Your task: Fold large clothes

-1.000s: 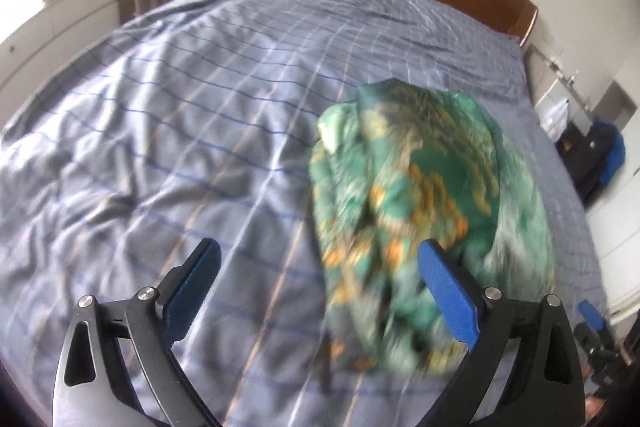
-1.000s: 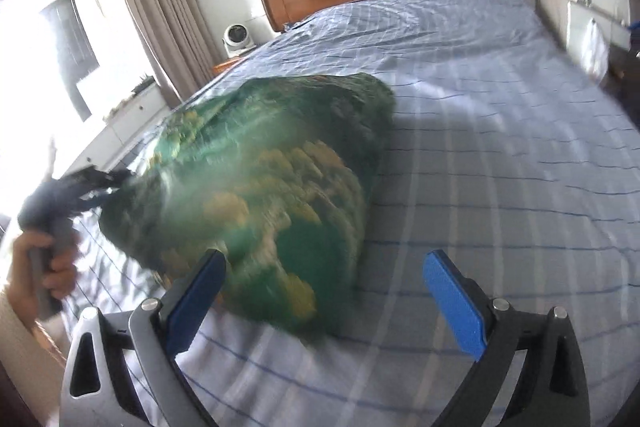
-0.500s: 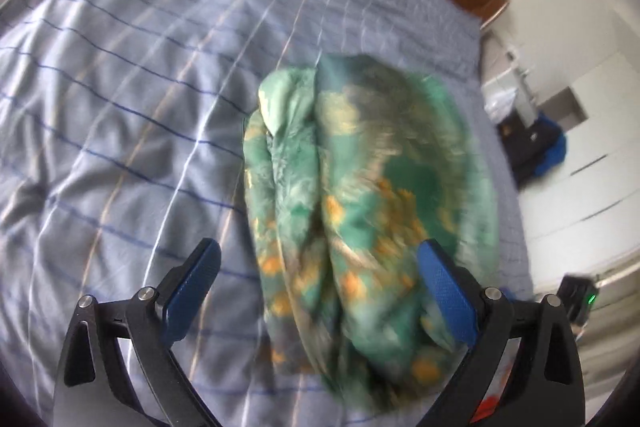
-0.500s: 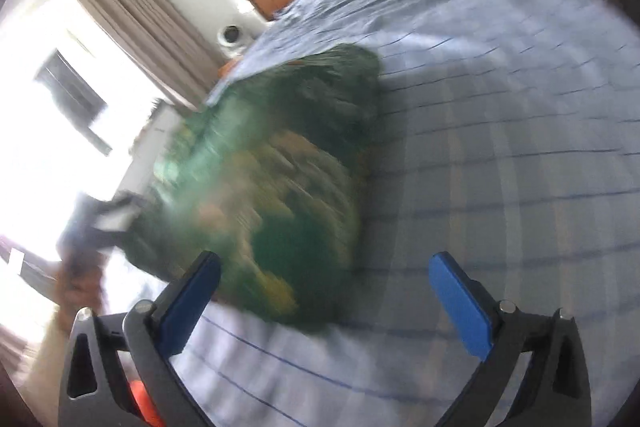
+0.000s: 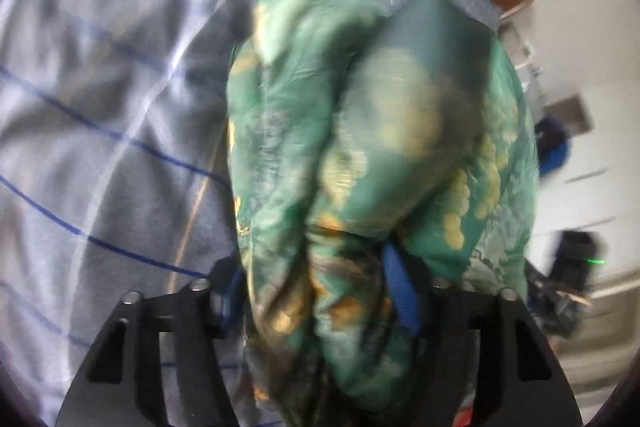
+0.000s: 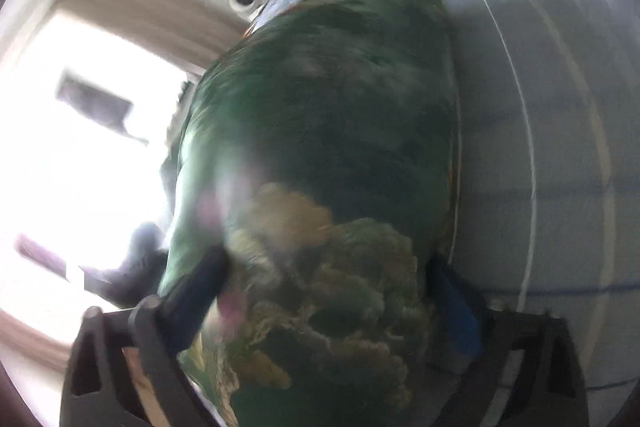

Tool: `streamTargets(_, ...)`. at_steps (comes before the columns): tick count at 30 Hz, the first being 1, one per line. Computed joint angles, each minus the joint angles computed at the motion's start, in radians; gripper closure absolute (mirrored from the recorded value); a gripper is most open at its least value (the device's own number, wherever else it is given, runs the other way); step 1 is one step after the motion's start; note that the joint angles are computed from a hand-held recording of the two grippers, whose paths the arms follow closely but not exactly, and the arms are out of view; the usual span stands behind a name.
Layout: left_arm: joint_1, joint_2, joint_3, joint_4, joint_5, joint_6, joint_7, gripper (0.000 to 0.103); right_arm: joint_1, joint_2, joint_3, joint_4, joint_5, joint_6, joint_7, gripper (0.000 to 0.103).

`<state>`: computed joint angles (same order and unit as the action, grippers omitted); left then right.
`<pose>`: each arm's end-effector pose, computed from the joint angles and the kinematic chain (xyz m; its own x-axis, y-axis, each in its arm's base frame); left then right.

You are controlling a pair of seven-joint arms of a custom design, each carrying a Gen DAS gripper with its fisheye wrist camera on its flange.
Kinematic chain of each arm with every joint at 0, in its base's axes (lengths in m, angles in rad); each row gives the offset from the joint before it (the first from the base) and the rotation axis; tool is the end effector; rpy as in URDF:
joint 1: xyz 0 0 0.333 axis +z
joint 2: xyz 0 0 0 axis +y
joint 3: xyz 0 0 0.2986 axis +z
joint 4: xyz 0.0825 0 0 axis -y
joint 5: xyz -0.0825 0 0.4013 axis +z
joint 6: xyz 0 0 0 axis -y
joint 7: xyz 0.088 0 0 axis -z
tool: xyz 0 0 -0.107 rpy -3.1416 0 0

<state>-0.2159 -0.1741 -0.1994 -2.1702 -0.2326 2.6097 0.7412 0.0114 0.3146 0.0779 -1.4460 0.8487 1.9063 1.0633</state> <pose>0.5154 -0.2267 0.5118 0.3946 -0.7500 0.5309 -0.7745 -0.5824 -0.2471 0.6808 0.1079 0.5295 0.4044 -0.6503 -0.6431 -0.9032 -0.1736 -0.3925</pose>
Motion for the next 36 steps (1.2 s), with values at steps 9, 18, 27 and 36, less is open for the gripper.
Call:
streamTargets(9, 0.027, -0.127, -0.071, 0.011, 0.260, -0.008, -0.125, 0.058, 0.098, -0.344, -0.060, -0.322, 0.067, 0.218, -0.350, 0.026)
streamTargets(18, 0.095, -0.172, -0.221, 0.002, 0.689, -0.162, -0.548, 0.014, 0.088, -0.312, -0.094, -0.345, -0.069, 0.277, -0.178, 0.000)
streamTargets(27, 0.031, -0.165, -0.501, 0.243, 1.056, -0.848, -0.684, 0.000, 0.102, -0.666, -0.161, -0.655, -0.151, 0.383, -0.312, 0.000)
streamTargets(36, -0.077, 0.072, -0.623, 0.493, 1.224, -1.153, -0.787, 0.000, 0.183, -1.017, -0.219, -0.910, -0.235, 0.565, -0.369, 0.000)
